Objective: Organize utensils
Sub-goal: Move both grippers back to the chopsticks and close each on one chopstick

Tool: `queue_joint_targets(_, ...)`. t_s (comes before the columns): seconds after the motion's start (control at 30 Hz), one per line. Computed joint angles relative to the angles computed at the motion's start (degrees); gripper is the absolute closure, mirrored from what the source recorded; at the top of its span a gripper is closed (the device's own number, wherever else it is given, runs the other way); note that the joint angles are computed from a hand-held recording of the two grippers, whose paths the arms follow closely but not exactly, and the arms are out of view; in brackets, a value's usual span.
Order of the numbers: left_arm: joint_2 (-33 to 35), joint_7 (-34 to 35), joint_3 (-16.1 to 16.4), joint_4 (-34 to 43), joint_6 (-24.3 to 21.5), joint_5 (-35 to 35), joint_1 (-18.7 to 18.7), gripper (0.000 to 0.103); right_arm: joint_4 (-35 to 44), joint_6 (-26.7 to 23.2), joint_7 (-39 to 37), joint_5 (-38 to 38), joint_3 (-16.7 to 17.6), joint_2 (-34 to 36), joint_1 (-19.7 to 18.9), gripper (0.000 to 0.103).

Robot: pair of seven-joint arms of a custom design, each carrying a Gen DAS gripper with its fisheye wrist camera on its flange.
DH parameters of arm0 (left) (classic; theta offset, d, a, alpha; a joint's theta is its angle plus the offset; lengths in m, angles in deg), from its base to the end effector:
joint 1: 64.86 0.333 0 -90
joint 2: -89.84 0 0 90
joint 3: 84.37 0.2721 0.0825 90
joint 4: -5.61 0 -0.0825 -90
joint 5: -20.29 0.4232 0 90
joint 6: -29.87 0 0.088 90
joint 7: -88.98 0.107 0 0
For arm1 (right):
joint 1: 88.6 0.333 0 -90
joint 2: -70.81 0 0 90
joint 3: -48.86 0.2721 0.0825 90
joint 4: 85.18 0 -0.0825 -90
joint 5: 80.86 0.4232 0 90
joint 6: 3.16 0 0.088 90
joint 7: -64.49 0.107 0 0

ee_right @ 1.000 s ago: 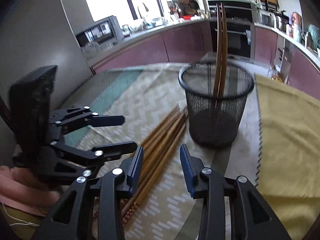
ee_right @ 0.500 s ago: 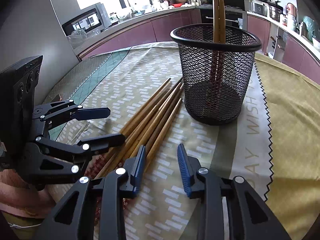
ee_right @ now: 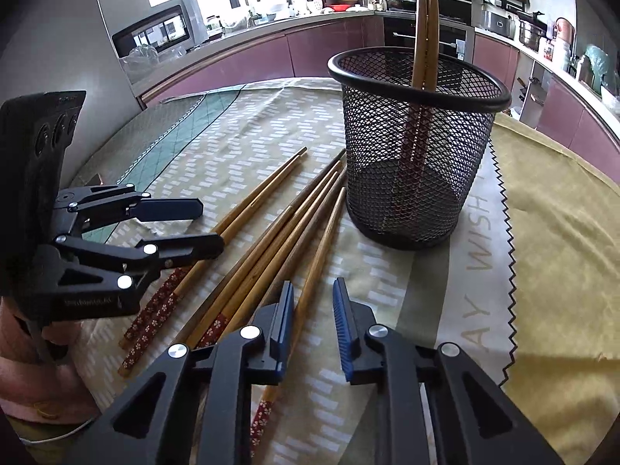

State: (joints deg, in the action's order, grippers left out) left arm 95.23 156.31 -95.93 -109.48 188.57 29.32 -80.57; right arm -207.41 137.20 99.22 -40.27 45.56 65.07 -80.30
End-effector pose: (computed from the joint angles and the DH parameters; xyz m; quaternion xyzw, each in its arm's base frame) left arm 0.5749 -0.3014 0.4238 -0.5975 0.7306 -0.2935 0.1521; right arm 0.5920 0.0517 0.4348 -0.8308 0.4440 -0.0885 0.3237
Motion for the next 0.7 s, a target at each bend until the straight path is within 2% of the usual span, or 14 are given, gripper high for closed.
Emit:
queue_joint_targets(0.17, -0.4, 0.5, 0.1, -0.5, 0.1, -1.5, 0.5, 0.065, 0.2, -0.8, -0.1, 0.2, -0.2, 0.1, -0.3, 0.089)
queue_joint_targets(0.37, 0.6, -0.8, 0.4, 1.0, -1.4, 1.5, 0.1, 0.064, 0.2, 0.9, 0.0, -0.4, 0.2, 0.4, -0.1, 0.090)
queue_joint_targets(0.57, 3.1, -4.3, 1.4, 4.5, -3.8, 7.6, -1.2, 0.066, 0.7, 2.2, 0.2, -0.3, 0.6, 1.1, 0.2, 0.091)
queue_joint_targets(0.67, 4.0, -6.4, 1.9, 5.8, -4.8, 9.6, -1.8, 0.078, 1.5, 1.2, 0.5, 0.6, 0.5, 1.6, 0.1, 0.095)
queue_joint_targets(0.7, 4.0, -6.5, 1.9, 5.9, -4.9, 9.5, -1.7, 0.088, 1.6, 0.8, 0.5, 1.0, 0.4, 1.7, -0.1, 0.095)
